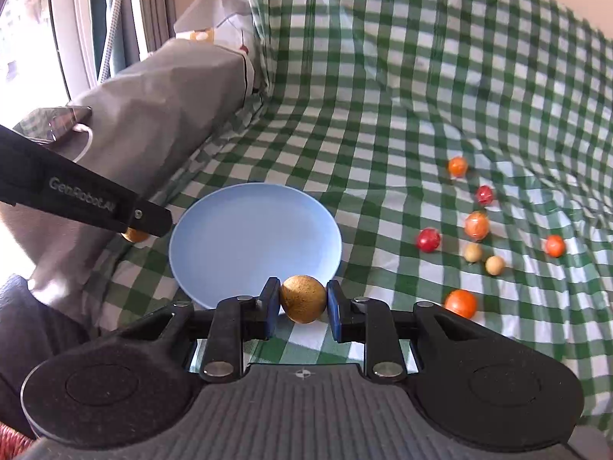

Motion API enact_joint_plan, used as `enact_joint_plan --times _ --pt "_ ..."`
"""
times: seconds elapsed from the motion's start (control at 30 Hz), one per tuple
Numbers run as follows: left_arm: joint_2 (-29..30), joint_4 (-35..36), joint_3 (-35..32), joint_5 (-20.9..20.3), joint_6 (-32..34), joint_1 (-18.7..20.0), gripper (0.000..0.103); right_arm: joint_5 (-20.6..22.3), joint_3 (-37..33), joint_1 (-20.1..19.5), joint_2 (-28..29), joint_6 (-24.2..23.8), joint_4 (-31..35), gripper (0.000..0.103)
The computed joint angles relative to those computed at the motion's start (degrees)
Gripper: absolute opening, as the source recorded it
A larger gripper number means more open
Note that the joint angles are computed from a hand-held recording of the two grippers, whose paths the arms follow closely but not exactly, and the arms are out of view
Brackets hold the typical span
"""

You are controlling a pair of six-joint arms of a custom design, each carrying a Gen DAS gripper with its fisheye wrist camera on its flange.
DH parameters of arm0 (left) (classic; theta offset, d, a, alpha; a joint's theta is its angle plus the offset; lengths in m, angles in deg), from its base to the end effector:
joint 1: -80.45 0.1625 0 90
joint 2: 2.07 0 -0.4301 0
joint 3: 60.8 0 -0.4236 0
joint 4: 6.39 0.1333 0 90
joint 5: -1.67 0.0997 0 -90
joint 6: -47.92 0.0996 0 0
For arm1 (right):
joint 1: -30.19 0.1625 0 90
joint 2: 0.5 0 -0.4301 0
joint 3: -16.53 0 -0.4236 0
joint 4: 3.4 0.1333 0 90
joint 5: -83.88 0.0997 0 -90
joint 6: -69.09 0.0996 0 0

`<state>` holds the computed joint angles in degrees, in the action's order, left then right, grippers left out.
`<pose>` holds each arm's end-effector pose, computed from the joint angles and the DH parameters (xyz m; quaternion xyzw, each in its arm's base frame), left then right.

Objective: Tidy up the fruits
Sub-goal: 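Carry the held tan fruits in both tools over the blue plate, then open the right tool over the plate while the left tool opens too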

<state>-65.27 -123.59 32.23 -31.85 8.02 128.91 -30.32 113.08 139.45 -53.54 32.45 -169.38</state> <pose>-0.2747 -0.6363 0.2762 0.0235 0.8805 -0.2933 0.3717 0.3178 -0.6291 0.1914 0.3882 -0.8568 0.2398 0.2403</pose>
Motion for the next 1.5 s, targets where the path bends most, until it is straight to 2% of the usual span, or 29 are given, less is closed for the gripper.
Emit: enact_joint_plan --times 0.23,0.4,0.53,0.57,0.6,0.63,0.67,0.73,0.77,0.83,0.93,1.07,1.17,1.33,1.5 --pt "5.32 1.60 -5.42 0.85 1.13 3.96 0.029 -1.08 -6.82 -1.11 6.40 -0.45 5.42 0.027" --pt "7.81 2.39 -8.28 0.03 2.43 6.48 0.029 -2.59 -11.67 -1.64 10.90 -1.85 8.17 0.027" --pt "7.66 -2.36 -7.66 -0.33 7.19 7.35 0.033 -2.82 -14.54 -1.89 13.21 -2.17 8.05 0.027" --pt "7.44 -2.54 -7.57 0.42 7.19 7.12 0.056 -2.12 -15.00 -1.91 13.39 -2.20 7.74 0.029" --pt "7.28 -1.76 -7.58 2.16 6.35 6.62 0.091 -1.41 -15.41 -1.88 13.40 -2.19 7.60 0.034" --pt "6.89 -3.38 -6.56 4.81 6.70 5.83 0.103 -1.10 -15.85 -1.76 13.27 -1.96 7.86 0.053" --pt "6.07 -7.40 -4.49 7.58 8.45 4.70 0.103 -1.24 -15.84 -1.51 12.96 -1.53 7.46 0.072" --pt "4.30 -11.31 -1.43 9.88 11.36 2.89 0.103 -2.03 -15.06 -1.03 11.59 -0.74 6.85 0.081" --pt "3.35 -9.67 -0.49 10.30 10.44 2.19 0.103 -1.98 -14.12 -0.80 10.35 -0.23 7.57 0.084" --pt "1.27 -1.82 0.89 11.02 3.73 0.66 0.103 -1.02 -11.00 -0.56 6.87 1.41 9.18 0.091" --pt "-2.34 7.60 3.76 9.28 -6.07 -1.68 0.103 -0.20 -4.81 -0.09 1.23 4.05 11.30 0.096" --pt "-6.01 17.46 7.00 5.94 -16.98 -4.70 0.103 -0.59 3.27 0.76 -4.32 3.74 7.31 0.101" --pt "-7.58 22.18 8.71 5.79 -22.45 -6.65 0.103 -1.50 5.65 1.64 -5.56 1.75 4.11 0.102" --pt "-8.70 29.81 8.74 7.64 -30.08 -9.42 0.103 0.16 8.66 2.15 -8.18 0.14 -0.07 0.102" --pt "-9.08 32.00 8.25 7.11 -32.66 -10.88 0.103 0.98 11.76 2.62 -11.16 -0.71 -3.09 0.102"
